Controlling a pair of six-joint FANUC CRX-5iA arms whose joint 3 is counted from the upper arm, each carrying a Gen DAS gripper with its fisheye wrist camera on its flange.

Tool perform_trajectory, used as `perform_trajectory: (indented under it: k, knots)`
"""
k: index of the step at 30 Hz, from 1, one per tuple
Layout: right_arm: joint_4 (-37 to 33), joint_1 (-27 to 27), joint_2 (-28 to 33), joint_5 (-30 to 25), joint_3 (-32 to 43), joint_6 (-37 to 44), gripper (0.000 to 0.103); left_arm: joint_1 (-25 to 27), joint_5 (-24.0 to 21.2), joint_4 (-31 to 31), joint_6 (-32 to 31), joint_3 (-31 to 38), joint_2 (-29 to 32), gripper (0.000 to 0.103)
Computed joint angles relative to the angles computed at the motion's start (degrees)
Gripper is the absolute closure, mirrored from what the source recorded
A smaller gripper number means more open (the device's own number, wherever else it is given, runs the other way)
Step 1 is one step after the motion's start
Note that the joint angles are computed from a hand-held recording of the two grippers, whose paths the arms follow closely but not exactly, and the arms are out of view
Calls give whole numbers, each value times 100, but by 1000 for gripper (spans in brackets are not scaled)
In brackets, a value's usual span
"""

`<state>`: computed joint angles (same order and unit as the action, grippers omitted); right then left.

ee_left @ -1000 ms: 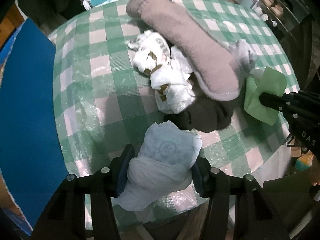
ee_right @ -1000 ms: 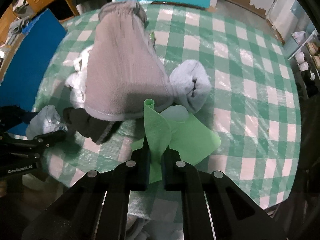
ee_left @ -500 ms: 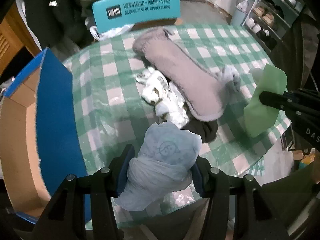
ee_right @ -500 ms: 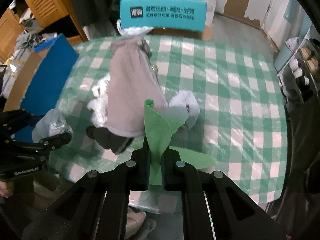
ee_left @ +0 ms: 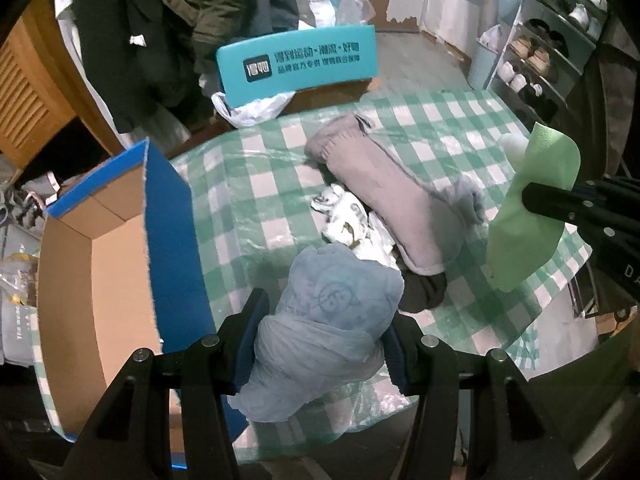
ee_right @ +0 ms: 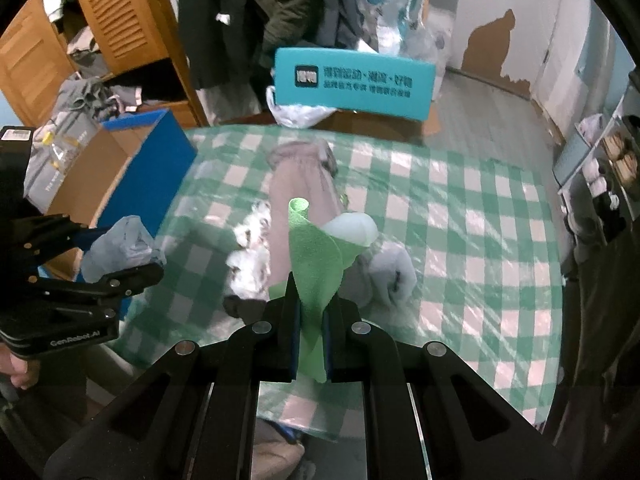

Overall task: Organize soft objects
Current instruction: 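Lift both held items and carry them over the cardboard box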

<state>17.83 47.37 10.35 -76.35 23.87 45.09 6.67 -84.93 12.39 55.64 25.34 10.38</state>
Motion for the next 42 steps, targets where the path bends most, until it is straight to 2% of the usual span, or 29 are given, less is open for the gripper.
perform_trajectory:
  k: [26,42]
  knots:
    - [34,132,853,-54,1533,510,95,560,56,345,-83,465,99,49]
    - [-171,215,1885,-454,3253,974,95,1049,163,420,11,686,240,49]
